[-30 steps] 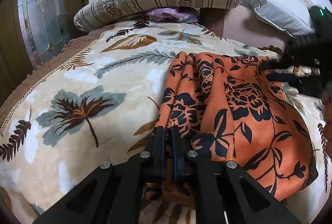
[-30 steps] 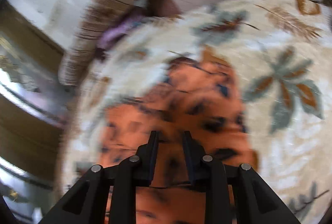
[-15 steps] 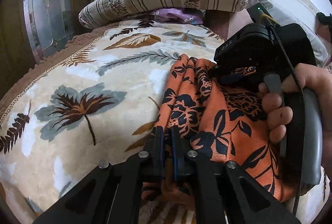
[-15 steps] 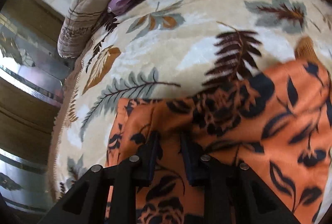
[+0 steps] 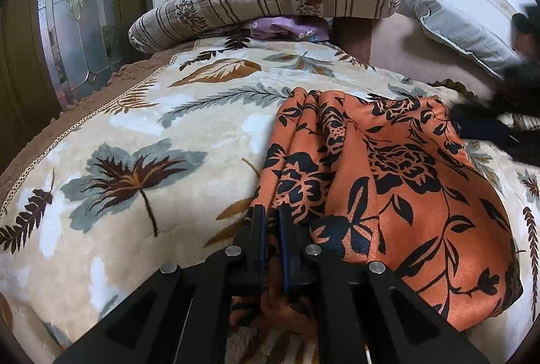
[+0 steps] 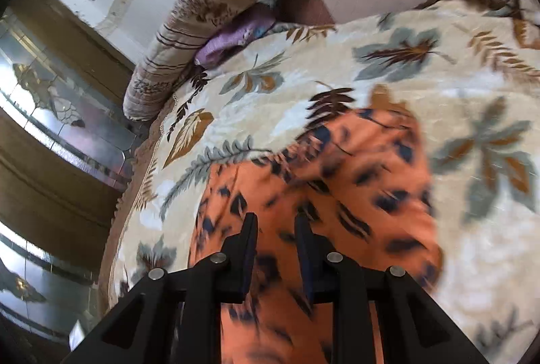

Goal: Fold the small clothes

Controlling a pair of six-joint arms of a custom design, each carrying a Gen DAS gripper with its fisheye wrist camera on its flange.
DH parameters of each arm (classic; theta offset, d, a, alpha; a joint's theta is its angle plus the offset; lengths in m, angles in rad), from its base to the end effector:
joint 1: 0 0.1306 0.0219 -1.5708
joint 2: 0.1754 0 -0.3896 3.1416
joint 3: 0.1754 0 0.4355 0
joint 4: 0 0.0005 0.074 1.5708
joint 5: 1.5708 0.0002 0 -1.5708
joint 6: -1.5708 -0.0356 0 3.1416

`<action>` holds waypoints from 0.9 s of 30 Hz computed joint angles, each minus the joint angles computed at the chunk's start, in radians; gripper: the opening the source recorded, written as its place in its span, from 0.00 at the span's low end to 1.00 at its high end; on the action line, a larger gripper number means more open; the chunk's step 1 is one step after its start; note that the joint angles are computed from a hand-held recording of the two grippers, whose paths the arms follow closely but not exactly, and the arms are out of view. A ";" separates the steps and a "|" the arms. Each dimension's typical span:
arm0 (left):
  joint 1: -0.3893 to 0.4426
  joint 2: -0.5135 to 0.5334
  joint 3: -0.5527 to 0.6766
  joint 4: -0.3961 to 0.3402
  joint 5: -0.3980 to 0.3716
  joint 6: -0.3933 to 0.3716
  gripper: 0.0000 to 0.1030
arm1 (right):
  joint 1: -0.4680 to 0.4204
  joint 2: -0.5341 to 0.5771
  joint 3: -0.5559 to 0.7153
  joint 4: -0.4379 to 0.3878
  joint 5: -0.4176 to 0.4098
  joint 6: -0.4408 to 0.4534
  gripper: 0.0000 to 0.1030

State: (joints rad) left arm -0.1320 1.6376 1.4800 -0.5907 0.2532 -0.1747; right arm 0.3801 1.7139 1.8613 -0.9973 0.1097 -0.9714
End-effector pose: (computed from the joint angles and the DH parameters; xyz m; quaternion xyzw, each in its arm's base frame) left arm 0.6181 -0.0916 0.3665 0.1888 0.8909 -0.1072 0.3989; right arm 0.6022 0.2359 0.4823 0.2907 0.8882 0.1802 0.3069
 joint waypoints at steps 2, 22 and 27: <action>0.002 -0.001 0.000 -0.002 0.007 0.004 0.07 | 0.024 -0.049 -0.049 -0.036 0.030 -0.002 0.25; 0.003 -0.013 -0.017 0.016 0.005 -0.023 0.07 | 0.099 -0.155 -0.209 -0.022 0.070 -0.105 0.28; 0.003 -0.011 -0.014 0.012 0.005 -0.022 0.07 | 0.047 -0.080 -0.101 -0.071 0.102 -0.074 0.28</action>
